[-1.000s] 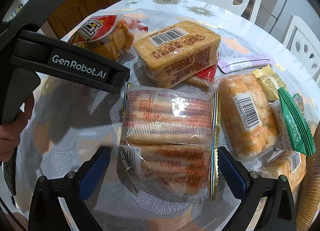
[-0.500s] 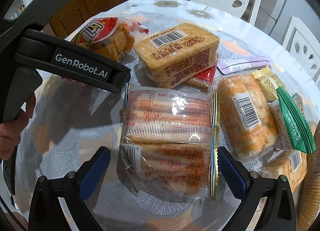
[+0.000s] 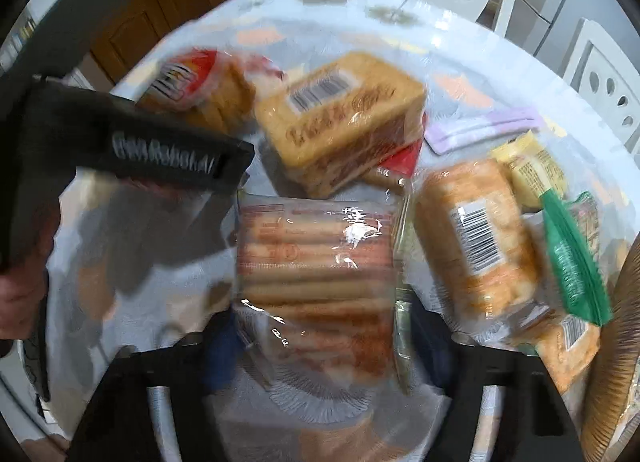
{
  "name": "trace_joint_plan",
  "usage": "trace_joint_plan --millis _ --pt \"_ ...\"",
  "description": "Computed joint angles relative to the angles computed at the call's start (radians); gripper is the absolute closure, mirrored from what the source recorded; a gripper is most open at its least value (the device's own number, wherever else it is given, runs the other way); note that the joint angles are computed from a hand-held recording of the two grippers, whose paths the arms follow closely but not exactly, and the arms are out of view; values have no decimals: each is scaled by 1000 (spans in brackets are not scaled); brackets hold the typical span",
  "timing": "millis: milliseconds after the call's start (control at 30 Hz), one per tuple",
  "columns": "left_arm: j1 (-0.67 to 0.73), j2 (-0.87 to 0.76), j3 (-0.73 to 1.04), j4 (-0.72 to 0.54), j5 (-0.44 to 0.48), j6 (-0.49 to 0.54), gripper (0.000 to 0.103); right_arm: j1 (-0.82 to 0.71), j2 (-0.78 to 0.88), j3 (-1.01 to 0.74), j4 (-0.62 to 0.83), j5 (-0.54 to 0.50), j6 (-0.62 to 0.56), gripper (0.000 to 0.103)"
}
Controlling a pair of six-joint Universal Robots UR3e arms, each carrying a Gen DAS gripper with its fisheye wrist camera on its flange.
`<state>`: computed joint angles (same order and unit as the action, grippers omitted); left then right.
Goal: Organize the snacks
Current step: 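Lift the red-white bag with the left tool while the right tool lifts the wafer pack, then lower both packs into the amber bowl and open both tools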
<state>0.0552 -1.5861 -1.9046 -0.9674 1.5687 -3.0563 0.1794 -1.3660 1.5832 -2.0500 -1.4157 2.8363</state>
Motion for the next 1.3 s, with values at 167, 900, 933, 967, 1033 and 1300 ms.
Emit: trace_joint_plan --millis 167,900,933,967,1033,1300 --pt "41 58 -58 15 -40 -24 30 -15 -6 -7 34 28 -12 36" --pt "-13 96 256 -175 -17 -98 30 -427 -317 -20 376 458 -169 44" --pt "-47 71 318 -199 5 -111 30 -461 -316 -64 409 471 -182 44" --pt "-89 15 420 -232 29 -123 30 -488 -316 -99 434 477 -196 44" --pt "-161 -58 560 -280 61 -137 30 -550 -301 -186 478 476 -228 44" --pt "-427 -520 1312 -569 56 -176 30 -837 -118 -524 683 493 -313 43"
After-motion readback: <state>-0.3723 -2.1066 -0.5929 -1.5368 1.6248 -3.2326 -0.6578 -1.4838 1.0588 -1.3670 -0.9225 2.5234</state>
